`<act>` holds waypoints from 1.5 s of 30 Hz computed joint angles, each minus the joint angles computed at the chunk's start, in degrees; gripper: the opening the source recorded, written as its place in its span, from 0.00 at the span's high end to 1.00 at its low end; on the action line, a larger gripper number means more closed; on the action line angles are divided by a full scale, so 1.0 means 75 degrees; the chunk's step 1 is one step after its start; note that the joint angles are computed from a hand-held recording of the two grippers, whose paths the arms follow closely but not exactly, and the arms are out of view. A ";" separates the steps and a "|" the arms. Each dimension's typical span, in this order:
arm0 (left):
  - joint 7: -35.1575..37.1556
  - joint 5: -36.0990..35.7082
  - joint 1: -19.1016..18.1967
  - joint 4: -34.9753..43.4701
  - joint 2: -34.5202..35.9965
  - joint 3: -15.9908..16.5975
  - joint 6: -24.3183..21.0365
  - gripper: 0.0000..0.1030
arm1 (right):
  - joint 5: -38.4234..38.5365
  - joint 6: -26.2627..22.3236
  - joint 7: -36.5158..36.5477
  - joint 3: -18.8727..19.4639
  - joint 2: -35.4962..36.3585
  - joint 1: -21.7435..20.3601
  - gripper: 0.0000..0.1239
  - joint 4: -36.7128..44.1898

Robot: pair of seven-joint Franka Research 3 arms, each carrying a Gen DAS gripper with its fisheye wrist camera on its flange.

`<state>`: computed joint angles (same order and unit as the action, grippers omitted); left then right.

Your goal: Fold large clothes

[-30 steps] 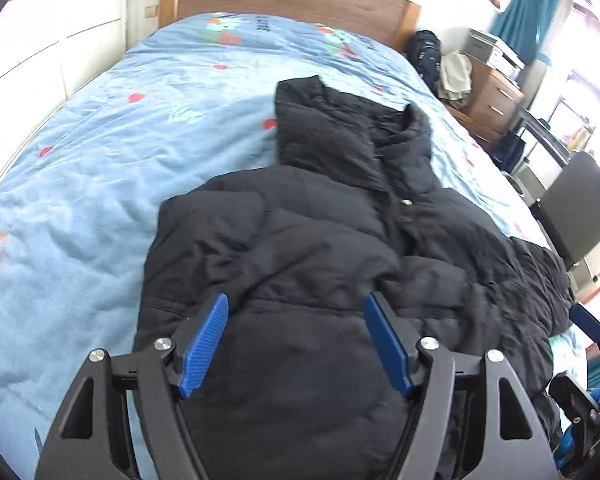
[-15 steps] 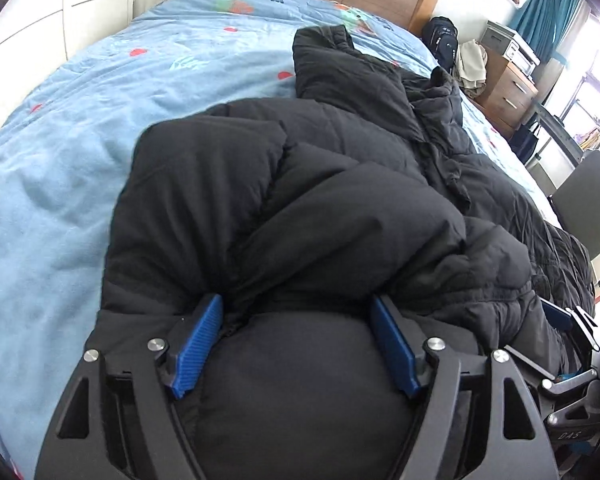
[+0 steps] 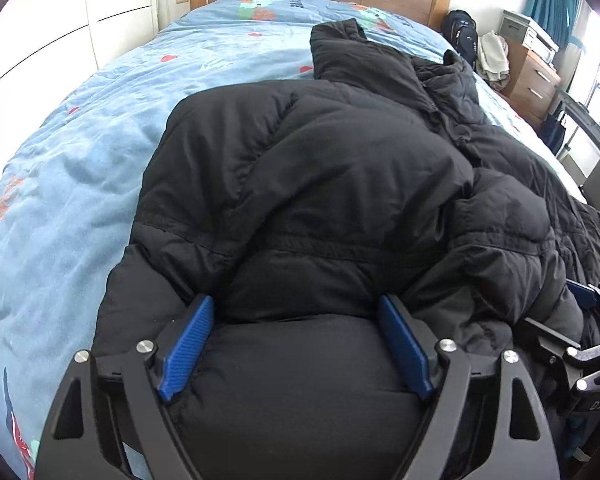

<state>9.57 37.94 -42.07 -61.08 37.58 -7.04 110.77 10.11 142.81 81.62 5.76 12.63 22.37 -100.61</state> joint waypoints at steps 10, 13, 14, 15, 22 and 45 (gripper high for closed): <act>-0.0144 -0.0051 -0.0334 0.0247 -0.0201 -0.0030 -0.0672 0.18 | 0.0494 -0.0045 -0.0241 -0.0056 -0.1030 -0.0299 0.17 -0.0788; -0.0575 0.0111 -0.0491 -0.0027 -0.0513 -0.0092 -0.0702 0.18 | 0.0707 0.0065 -0.0349 -0.0216 -0.1646 -0.0564 0.17 -0.1354; -0.0688 0.0172 -0.0540 -0.0086 -0.0589 -0.0123 -0.0734 0.18 | 0.0733 0.0100 -0.0314 -0.0273 -0.1822 -0.0659 0.17 -0.1524; -0.0873 0.0255 -0.0619 -0.0197 -0.0711 -0.0153 -0.0768 0.18 | 0.0761 0.0137 -0.0262 -0.0347 -0.2019 -0.0777 0.17 -0.1715; -0.1081 0.0498 -0.0930 0.0111 -0.0720 -0.0347 -0.1473 0.18 | 0.0723 0.0320 0.0365 -0.0925 -0.2897 -0.1870 0.17 -0.2866; -0.1604 0.0152 -0.1599 0.1643 -0.0023 -0.0343 -0.3736 0.18 | 0.6184 0.0466 -0.0811 -0.1465 -0.0927 -0.3707 0.18 -0.1588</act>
